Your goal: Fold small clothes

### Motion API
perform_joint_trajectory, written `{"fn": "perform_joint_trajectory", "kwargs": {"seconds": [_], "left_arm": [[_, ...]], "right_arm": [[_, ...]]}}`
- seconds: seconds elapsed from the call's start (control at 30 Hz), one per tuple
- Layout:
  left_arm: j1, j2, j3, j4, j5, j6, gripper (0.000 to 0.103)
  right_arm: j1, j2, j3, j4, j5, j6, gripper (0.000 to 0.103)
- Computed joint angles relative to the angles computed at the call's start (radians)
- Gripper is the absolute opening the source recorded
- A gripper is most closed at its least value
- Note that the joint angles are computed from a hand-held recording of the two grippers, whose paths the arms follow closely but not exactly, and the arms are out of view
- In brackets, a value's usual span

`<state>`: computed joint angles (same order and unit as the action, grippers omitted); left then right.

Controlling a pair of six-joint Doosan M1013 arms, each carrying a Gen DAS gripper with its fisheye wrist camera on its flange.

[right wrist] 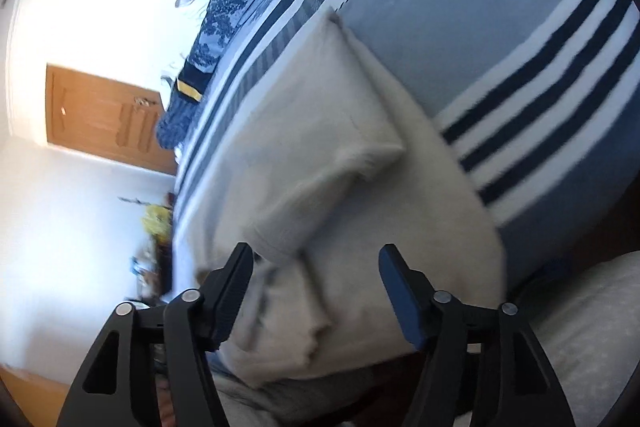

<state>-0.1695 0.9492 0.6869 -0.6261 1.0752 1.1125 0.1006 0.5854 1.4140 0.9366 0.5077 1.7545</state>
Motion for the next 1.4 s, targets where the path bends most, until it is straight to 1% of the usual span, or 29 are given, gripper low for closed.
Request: {"fn": "perform_joint_trajectory", "kwargs": {"seconds": [0.07, 0.1, 0.13, 0.2, 0.27, 0.3, 0.33, 0.37, 0.4, 0.43, 0.47, 0.5, 0.53, 0.57, 0.6, 0.67, 0.7, 0.73, 0.77, 0.87, 0.9, 0.97, 1.07, 1.1, 1.13, 1.2, 1.23, 1.33, 1.4], "left_arm": [[0.001, 0.035, -0.056, 0.028, 0.031, -0.084, 0.059], [0.002, 0.053, -0.085, 0.035, 0.043, -0.123, 0.059], [0.005, 0.063, -0.097, 0.028, 0.048, -0.151, 0.058], [0.012, 0.074, -0.102, 0.003, 0.044, -0.187, 0.058], [0.019, 0.075, -0.096, -0.011, 0.034, -0.217, 0.058], [0.021, 0.080, -0.101, -0.015, 0.038, -0.227, 0.058], [0.020, 0.081, -0.102, -0.014, 0.040, -0.227, 0.055], [0.020, 0.082, -0.106, -0.004, 0.047, -0.227, 0.052], [0.018, 0.081, -0.107, 0.016, 0.061, -0.225, 0.043], [0.016, 0.084, -0.116, 0.038, 0.079, -0.217, 0.034], [0.016, 0.077, -0.103, 0.049, 0.081, -0.195, 0.030], [0.014, 0.071, -0.092, 0.055, 0.079, -0.170, 0.019], [0.015, 0.058, -0.068, 0.059, 0.068, -0.141, 0.011], [0.016, 0.047, -0.048, 0.059, 0.056, -0.120, 0.009], [0.019, 0.039, -0.033, 0.049, 0.046, -0.093, 0.007], [0.026, 0.015, 0.003, 0.022, 0.007, -0.036, 0.006], [0.029, -0.002, 0.027, -0.007, -0.027, 0.010, 0.006], [0.031, -0.022, 0.054, -0.035, -0.058, 0.063, 0.006], [0.031, -0.054, 0.097, -0.056, -0.101, 0.130, 0.006], [0.022, -0.119, 0.184, -0.034, -0.156, 0.248, 0.006], [0.021, -0.129, 0.206, -0.034, -0.160, 0.261, 0.006], [0.023, -0.138, 0.244, -0.017, -0.140, 0.270, 0.006], [0.019, -0.129, 0.273, 0.052, -0.098, 0.203, 0.006], [0.023, -0.130, 0.288, 0.032, -0.097, 0.186, 0.006], [0.027, -0.135, 0.302, 0.003, -0.104, 0.192, 0.006], [0.033, -0.158, 0.329, -0.043, -0.139, 0.241, 0.006], [0.033, -0.173, 0.343, -0.049, -0.157, 0.268, 0.006], [0.026, -0.200, 0.374, -0.004, -0.187, 0.299, 0.006], [0.022, -0.193, 0.373, 0.028, -0.159, 0.282, 0.006]], "right_arm": [[-0.009, 0.032, -0.041, 0.053, 0.035, 0.018, 0.078], [-0.009, 0.043, -0.057, 0.033, 0.051, 0.059, 0.078], [-0.011, 0.061, -0.084, -0.007, 0.075, 0.123, 0.078], [-0.015, 0.092, -0.128, -0.053, 0.116, 0.183, 0.078], [-0.015, 0.124, -0.178, -0.169, 0.164, 0.290, 0.078], [-0.016, 0.129, -0.185, -0.193, 0.173, 0.320, 0.077], [-0.019, 0.130, -0.180, -0.174, 0.164, 0.327, 0.075], [-0.021, 0.126, -0.168, -0.142, 0.150, 0.304, 0.069], [-0.021, 0.124, -0.165, -0.127, 0.147, 0.280, 0.065], [-0.020, 0.123, -0.168, -0.134, 0.158, 0.255, 0.051], [-0.019, 0.121, -0.170, -0.147, 0.171, 0.232, 0.032], [-0.017, 0.117, -0.171, -0.178, 0.184, 0.221, 0.019], [-0.013, 0.110, -0.168, -0.229, 0.195, 0.229, 0.015], [-0.013, 0.106, -0.164, -0.256, 0.201, 0.229, 0.009], [-0.016, 0.101, -0.153, -0.251, 0.201, 0.207, 0.005], [-0.032, 0.088, -0.127, -0.174, 0.200, 0.097, 0.004], [-0.036, 0.080, -0.119, -0.149, 0.191, 0.059, 0.004], [-0.043, 0.062, -0.099, -0.092, 0.170, -0.014, 0.004], [-0.045, 0.052, -0.090, -0.075, 0.157, -0.036, 0.004], [-0.044, 0.003, -0.041, -0.031, 0.113, -0.116, 0.004], [-0.039, -0.014, -0.020, -0.038, 0.105, -0.127, 0.004], [-0.025, -0.027, 0.002, -0.091, 0.097, -0.101, 0.004], [-0.011, -0.027, 0.049, -0.139, 0.082, -0.061, 0.004], [-0.008, -0.013, 0.055, -0.162, 0.098, -0.022, 0.004], [-0.011, -0.005, 0.052, -0.160, 0.116, 0.009, 0.004], [-0.011, -0.015, 0.064, -0.129, 0.082, -0.026, 0.004], [-0.008, -0.026, 0.070, -0.137, 0.065, -0.049, 0.004], [0.002, -0.047, 0.081, -0.171, 0.051, -0.051, 0.004], [0.005, -0.044, 0.085, -0.186, 0.065, -0.005, 0.004]]}}
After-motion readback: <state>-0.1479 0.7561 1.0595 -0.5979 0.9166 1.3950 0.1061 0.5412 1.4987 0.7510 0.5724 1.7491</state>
